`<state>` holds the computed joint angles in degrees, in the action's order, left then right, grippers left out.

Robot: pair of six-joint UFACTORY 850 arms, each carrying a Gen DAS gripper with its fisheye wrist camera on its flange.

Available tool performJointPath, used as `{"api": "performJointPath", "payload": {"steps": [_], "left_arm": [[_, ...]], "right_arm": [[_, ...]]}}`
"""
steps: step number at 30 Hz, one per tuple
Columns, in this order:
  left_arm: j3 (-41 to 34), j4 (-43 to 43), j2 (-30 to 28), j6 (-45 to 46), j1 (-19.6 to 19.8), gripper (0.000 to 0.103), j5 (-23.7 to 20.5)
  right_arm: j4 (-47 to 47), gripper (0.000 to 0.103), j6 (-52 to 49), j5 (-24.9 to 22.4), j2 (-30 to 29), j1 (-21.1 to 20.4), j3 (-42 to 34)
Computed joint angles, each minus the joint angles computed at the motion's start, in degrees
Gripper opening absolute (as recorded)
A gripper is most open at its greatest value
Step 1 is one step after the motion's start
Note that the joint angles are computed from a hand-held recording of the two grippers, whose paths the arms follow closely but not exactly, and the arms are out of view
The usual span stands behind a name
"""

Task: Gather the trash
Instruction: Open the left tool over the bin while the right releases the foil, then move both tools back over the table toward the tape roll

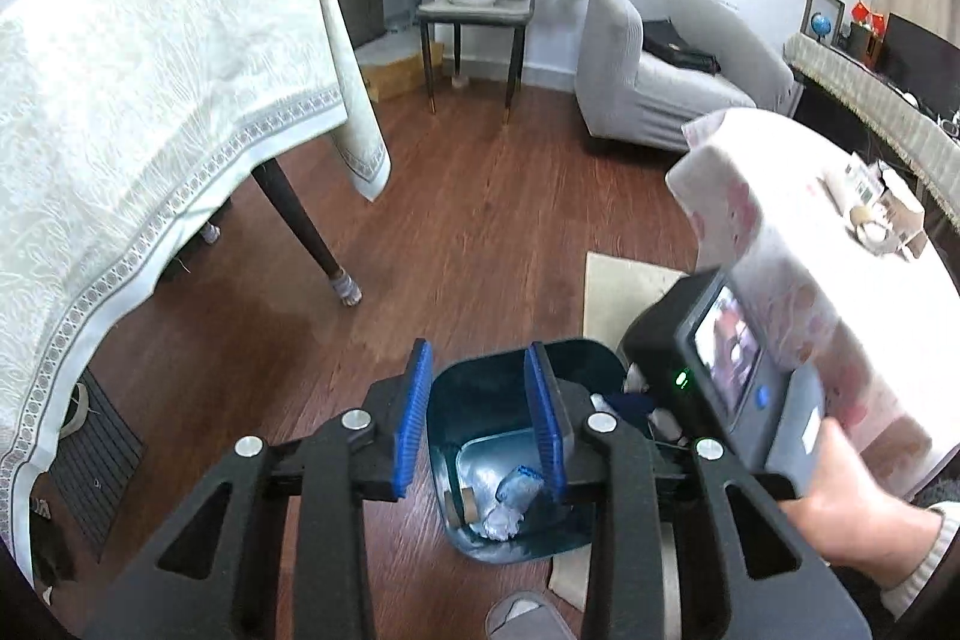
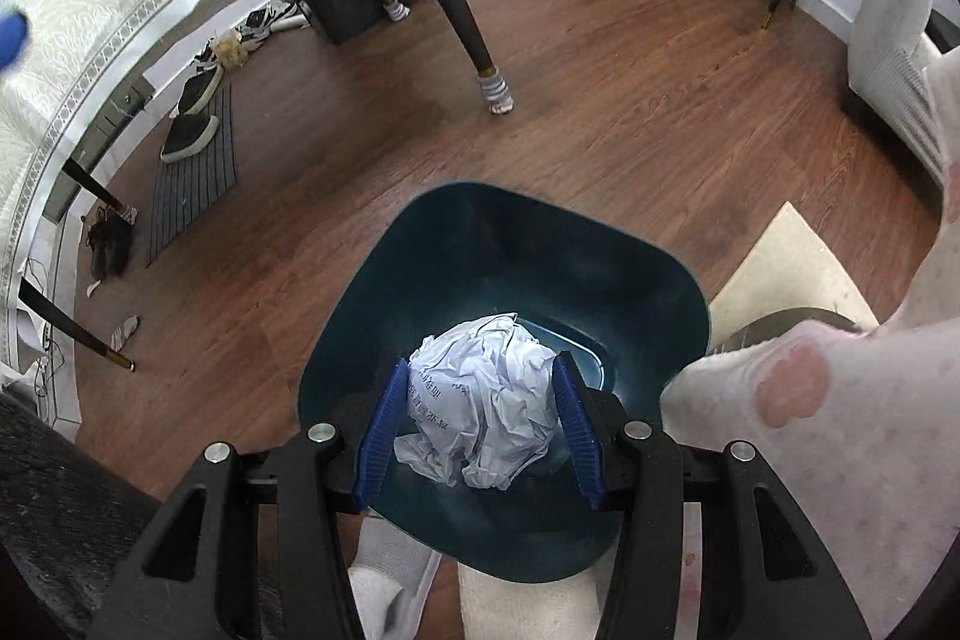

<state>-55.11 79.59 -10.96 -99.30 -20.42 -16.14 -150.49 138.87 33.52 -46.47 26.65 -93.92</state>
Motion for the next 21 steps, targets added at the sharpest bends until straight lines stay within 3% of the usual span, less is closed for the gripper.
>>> {"api": "performJointPath", "payload": {"steps": [4,8,18,21], "left_arm": [[0.33,3.01,1.24,-3.42,-0.96,0.035,-2.02],[0.36,6.28,2.14,-6.44,-2.00,0.035,-4.63],[0.10,11.71,3.52,-10.87,-3.84,0.035,-7.86],[0.35,13.77,4.44,-14.41,-3.55,0.035,-7.47]], "right_arm": [[-0.98,0.055,0.40,1.38,-0.68,-0.32,-0.40],[3.25,0.070,-4.83,0.72,1.11,-0.53,1.65],[14.06,0.071,-16.46,0.02,6.57,-1.90,6.01],[18.76,0.070,-21.07,-0.76,10.73,-2.39,9.47]]}}
